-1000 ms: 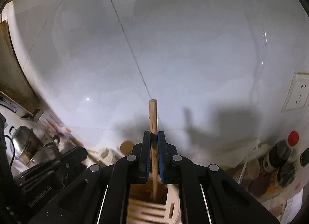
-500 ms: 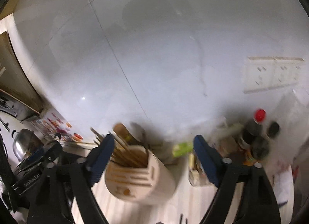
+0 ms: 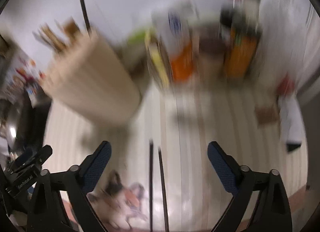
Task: Organize utensils
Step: 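Move both open tools down to the dark brown chopsticks on the mat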
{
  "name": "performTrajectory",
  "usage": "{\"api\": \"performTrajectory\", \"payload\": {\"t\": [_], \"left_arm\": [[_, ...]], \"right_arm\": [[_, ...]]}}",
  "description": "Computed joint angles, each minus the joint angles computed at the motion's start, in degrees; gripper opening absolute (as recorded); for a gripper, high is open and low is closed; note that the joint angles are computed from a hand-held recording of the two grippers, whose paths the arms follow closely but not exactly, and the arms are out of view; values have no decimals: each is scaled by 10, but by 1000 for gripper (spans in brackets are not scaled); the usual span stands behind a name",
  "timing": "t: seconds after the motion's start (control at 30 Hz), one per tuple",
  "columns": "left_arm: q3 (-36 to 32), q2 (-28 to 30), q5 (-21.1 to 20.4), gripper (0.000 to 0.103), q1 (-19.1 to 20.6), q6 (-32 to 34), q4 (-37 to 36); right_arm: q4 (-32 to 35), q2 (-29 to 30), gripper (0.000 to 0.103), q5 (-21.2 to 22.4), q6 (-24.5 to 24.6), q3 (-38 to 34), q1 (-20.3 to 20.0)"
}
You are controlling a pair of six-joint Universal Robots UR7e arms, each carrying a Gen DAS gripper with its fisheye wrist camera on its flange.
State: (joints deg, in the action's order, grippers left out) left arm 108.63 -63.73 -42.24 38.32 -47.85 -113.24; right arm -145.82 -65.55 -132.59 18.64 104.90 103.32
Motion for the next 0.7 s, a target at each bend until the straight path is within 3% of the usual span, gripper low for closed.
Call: {"api": "performTrajectory", "payload": {"t": [0.07,0.17,0.23,0.3,0.47,0.7], "left_arm": [[14,8,-18,103,7,-11,5],[30,22,-35,103,15,-10,2],[37,26,-41,103,17,-8,-3],[44,28,-45,103,17,-6,-7],[53,33,-55,103,15,8,-23],[67,46,-93,103,-9,43,-72]], "right_arm": [[30,5,64,7,19,14,-16],[52,21,49,13,36,25,-36],[57,31,47,21,39,29,-45],[66,44,38,18,39,27,-48],[100,68,5,-10,43,23,-48],[133,30,5,-42,61,52,-59]]}}
